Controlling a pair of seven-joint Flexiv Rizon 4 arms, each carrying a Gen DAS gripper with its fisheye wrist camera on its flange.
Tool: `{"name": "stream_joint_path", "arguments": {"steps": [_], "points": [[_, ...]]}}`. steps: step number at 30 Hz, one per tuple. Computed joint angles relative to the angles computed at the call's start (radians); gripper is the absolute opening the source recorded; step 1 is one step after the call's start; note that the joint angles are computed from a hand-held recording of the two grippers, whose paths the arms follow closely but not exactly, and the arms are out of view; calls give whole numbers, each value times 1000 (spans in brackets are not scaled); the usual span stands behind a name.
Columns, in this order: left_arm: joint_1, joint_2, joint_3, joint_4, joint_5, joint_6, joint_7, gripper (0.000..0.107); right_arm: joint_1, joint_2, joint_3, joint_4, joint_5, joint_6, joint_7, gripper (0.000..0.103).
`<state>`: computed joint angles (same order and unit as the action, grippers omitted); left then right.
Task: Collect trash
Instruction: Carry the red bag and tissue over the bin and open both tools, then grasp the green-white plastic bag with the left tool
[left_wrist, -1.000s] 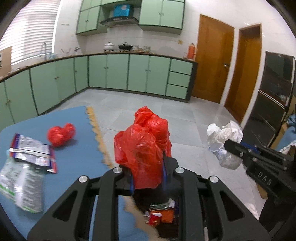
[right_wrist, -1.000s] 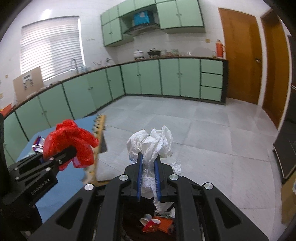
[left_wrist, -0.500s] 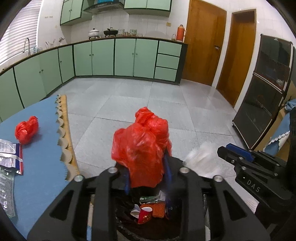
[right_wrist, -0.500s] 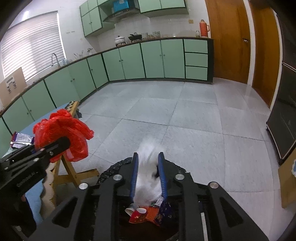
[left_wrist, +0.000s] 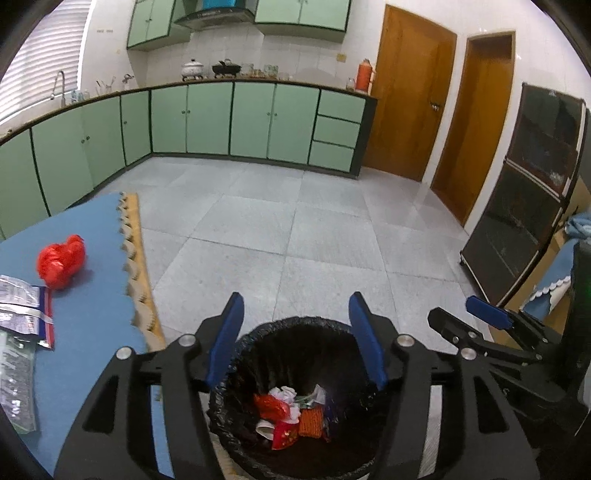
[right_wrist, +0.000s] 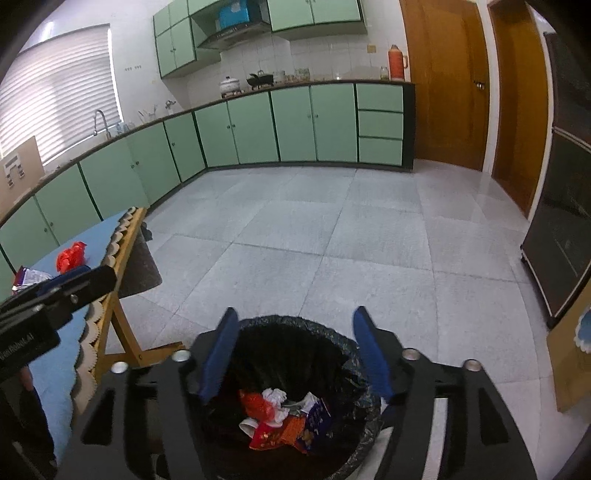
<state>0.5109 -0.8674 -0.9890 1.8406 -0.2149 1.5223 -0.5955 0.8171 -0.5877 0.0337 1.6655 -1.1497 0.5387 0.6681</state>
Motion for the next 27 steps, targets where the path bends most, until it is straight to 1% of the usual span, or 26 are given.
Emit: {"name": "stream_joint_path", "arguments": {"steps": [1, 3, 4, 5, 6, 8, 12, 16, 18, 24, 27], "points": [[16, -1, -14, 8, 1, 14, 1, 61, 4, 1, -2, -4, -3, -7, -2, 75], [45, -4, -36, 12, 11, 31, 3, 65, 18, -3, -7, -29, -13, -31, -9, 84], [63, -6, -48, 17, 21, 44, 2, 68, 25, -8, -10, -46, -20, -42, -15, 87], [77, -8, -57, 19, 31, 52, -3, 70, 28, -10, -12, -56, -25, -47, -21, 91], [95, -9, -65, 23, 42, 66, -9, 71, 34, -16, -15, -73, -32, -54, -30, 94], [130, -9, -77, 28, 64, 90, -30, 74, 45, -31, -24, -109, -50, -57, -47, 97], [173, -7, -71, 13, 110, 131, -79, 77, 63, -78, -52, -200, -82, -39, -92, 97], [197, -4, -33, -18, 155, 186, -130, 79, 80, -159, -92, -335, -93, 7, -161, 97], [199, 2, -9, -38, 172, 198, -158, 79, 89, -202, -114, -400, -82, 31, -198, 97], [186, 25, 95, -97, 201, 225, -231, 79, 113, -365, -184, -661, 6, 98, -354, 97], [176, 35, 148, -121, 201, 224, -254, 80, 117, -466, -208, -823, 73, 113, -450, 97]]}}
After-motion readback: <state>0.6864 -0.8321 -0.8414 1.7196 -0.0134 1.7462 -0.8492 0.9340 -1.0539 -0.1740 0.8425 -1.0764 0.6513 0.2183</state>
